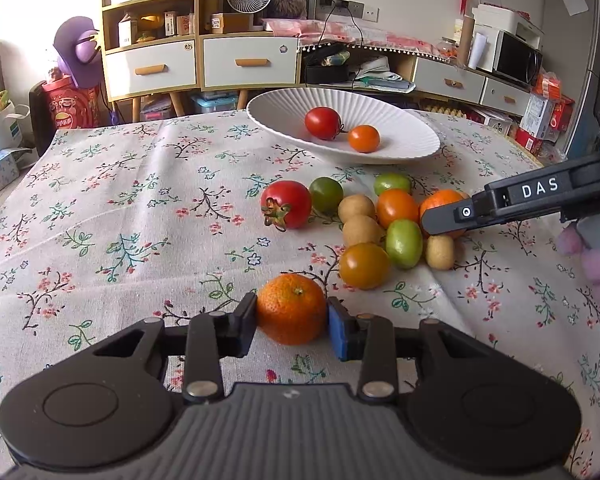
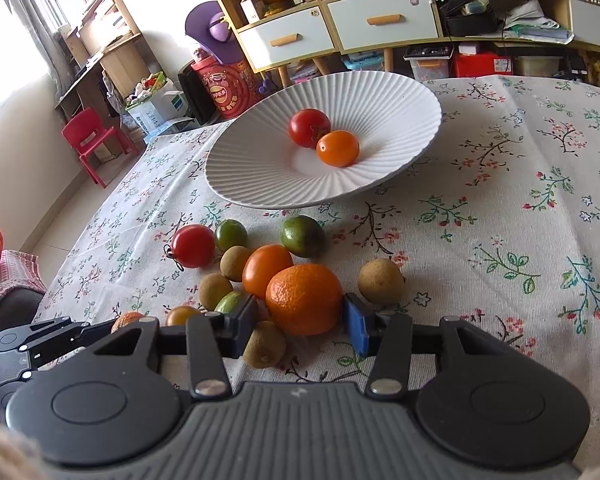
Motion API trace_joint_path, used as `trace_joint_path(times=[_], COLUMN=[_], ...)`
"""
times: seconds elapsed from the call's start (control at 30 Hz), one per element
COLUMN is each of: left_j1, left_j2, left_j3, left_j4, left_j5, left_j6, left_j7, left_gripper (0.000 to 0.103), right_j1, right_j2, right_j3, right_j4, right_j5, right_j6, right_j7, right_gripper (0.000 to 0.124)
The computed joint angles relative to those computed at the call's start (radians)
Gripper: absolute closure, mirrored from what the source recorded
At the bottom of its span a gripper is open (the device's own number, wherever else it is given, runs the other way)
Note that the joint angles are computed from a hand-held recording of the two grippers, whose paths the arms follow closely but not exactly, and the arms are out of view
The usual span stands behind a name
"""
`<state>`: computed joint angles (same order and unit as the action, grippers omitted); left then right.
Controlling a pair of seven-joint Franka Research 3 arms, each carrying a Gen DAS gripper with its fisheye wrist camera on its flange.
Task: Organize fruits
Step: 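Grasp a mandarin with the left tool while the right tool grasps the large orange, then carry the mandarin and orange into the white bowl and open both tools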
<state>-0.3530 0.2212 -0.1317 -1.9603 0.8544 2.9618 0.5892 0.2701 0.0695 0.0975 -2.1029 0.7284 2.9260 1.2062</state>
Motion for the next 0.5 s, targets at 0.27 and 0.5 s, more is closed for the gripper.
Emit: trace_joint_path(times=[0.27,0.5], left_j1=[0.01,0.013], left_j2=[0.008,0.006], left_j3=[-0.019,-0.027], left_j4=[0.013,0.016], left_j5=[-0.077,-0.126], left_j6=[-0.018,-0.035], left_j7=[0.058,0.1], left_gripper=[0.073,0.073], right_j1=[0.0,0.003], right_j2=[0.0,-0.017], right_j3=[-0.003,-0.003], right_j4=[0.001,-0.01], right_j5=[-0.029,-0.031], right_j6=[-0.001,-0.003], right_j7=[0.021,-0.005], right_gripper=[0.086,0.087])
